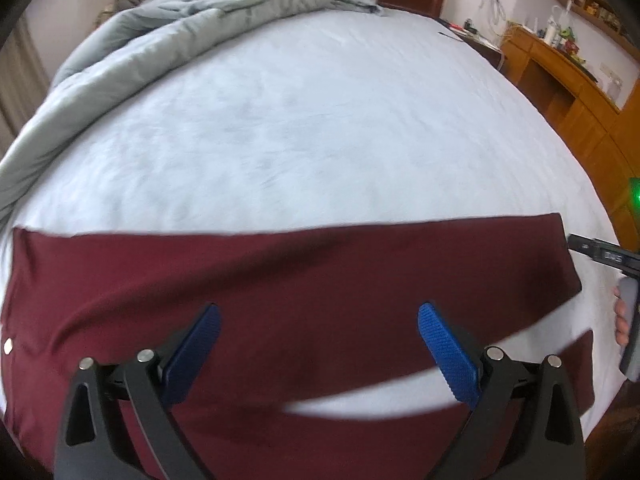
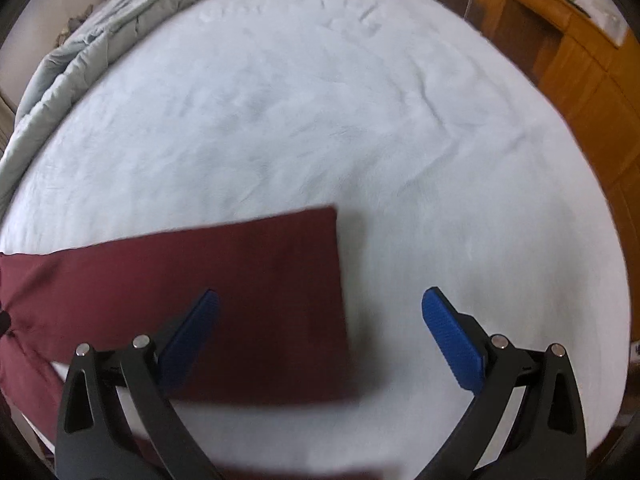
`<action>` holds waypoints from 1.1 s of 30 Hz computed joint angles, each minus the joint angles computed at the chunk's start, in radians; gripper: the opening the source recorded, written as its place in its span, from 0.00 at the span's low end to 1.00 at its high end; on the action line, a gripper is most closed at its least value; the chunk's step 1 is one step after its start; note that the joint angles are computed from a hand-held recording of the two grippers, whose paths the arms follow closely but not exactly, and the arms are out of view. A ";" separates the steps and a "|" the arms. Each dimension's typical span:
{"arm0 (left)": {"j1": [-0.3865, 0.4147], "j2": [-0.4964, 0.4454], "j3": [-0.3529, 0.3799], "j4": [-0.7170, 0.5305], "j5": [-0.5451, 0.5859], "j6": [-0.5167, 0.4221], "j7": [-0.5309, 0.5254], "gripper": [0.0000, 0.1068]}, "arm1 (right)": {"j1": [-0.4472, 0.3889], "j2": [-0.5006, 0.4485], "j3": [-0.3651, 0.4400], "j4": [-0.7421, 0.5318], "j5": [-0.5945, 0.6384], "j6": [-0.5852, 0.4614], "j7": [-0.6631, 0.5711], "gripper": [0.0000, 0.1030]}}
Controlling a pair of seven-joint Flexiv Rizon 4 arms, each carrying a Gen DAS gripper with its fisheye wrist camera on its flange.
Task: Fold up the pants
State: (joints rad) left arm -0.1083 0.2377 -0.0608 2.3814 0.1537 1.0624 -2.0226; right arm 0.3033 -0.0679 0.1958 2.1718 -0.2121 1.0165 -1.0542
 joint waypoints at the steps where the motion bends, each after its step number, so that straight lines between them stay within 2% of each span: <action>1: 0.005 -0.041 -0.009 -0.020 0.003 0.019 0.002 0.93 | -0.004 -0.026 -0.002 -0.020 0.032 0.006 -0.036 0.98; 3: 0.003 -0.097 -0.014 -0.050 0.003 0.041 0.010 0.93 | -0.015 -0.080 0.001 -0.065 0.106 0.011 -0.120 0.97; 6: -0.023 -0.178 0.003 -0.073 -0.064 0.095 0.085 0.93 | -0.025 -0.135 -0.001 -0.107 0.132 0.006 -0.182 0.98; 9: -0.032 -0.228 0.006 -0.116 -0.017 0.102 0.088 0.93 | -0.038 -0.145 0.012 -0.108 0.163 0.049 -0.261 0.98; 10: -0.036 -0.239 0.011 -0.122 -0.022 0.107 0.110 0.93 | -0.042 -0.146 0.018 -0.110 0.177 0.057 -0.288 0.93; 12: -0.045 -0.265 0.015 -0.138 -0.045 0.107 0.158 0.93 | -0.067 -0.145 0.049 -0.128 0.259 0.061 -0.395 0.69; 13: -0.049 -0.276 0.017 -0.143 -0.063 0.112 0.182 0.93 | -0.078 -0.141 0.067 -0.141 0.313 0.050 -0.447 0.53; 14: -0.052 -0.287 0.018 -0.148 -0.081 0.114 0.203 0.93 | -0.076 -0.136 0.067 -0.145 0.330 0.043 -0.467 0.43; 16: -0.056 -0.305 0.018 -0.149 -0.138 0.123 0.261 0.93 | -0.082 -0.121 0.073 -0.152 0.376 0.033 -0.535 0.27; 17: -0.058 -0.314 0.017 -0.150 -0.165 0.130 0.286 0.93 | -0.087 -0.114 0.076 -0.159 0.414 0.024 -0.563 0.23; 20: -0.057 -0.336 0.000 -0.136 -0.289 0.167 0.436 0.93 | -0.097 -0.079 0.076 -0.170 0.505 0.005 -0.655 0.22; 21: -0.058 -0.341 -0.011 -0.132 -0.334 0.179 0.499 0.93 | -0.112 -0.057 0.079 -0.182 0.572 -0.019 -0.712 0.22; 24: -0.043 -0.363 -0.062 -0.125 -0.548 0.186 0.786 0.93 | -0.116 0.004 0.064 -0.196 0.706 -0.068 -0.823 0.22; 25: -0.034 -0.372 -0.084 -0.129 -0.644 0.164 0.899 0.93 | -0.113 0.019 0.053 -0.201 0.734 -0.087 -0.853 0.22; 30: -0.027 -0.409 -0.092 -0.191 -0.857 0.024 1.142 0.93 | -0.082 0.079 0.014 -0.210 0.821 -0.121 -0.935 0.22; 33: -0.012 -0.432 -0.085 -0.251 -0.940 -0.153 1.249 0.93 | -0.062 0.099 0.000 -0.212 0.845 -0.125 -0.953 0.22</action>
State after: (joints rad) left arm -0.1198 -0.1939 -0.1458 2.1304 -0.7866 0.9093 -0.7736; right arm 0.2415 0.0307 0.1959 1.9599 0.6327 0.8916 -2.0073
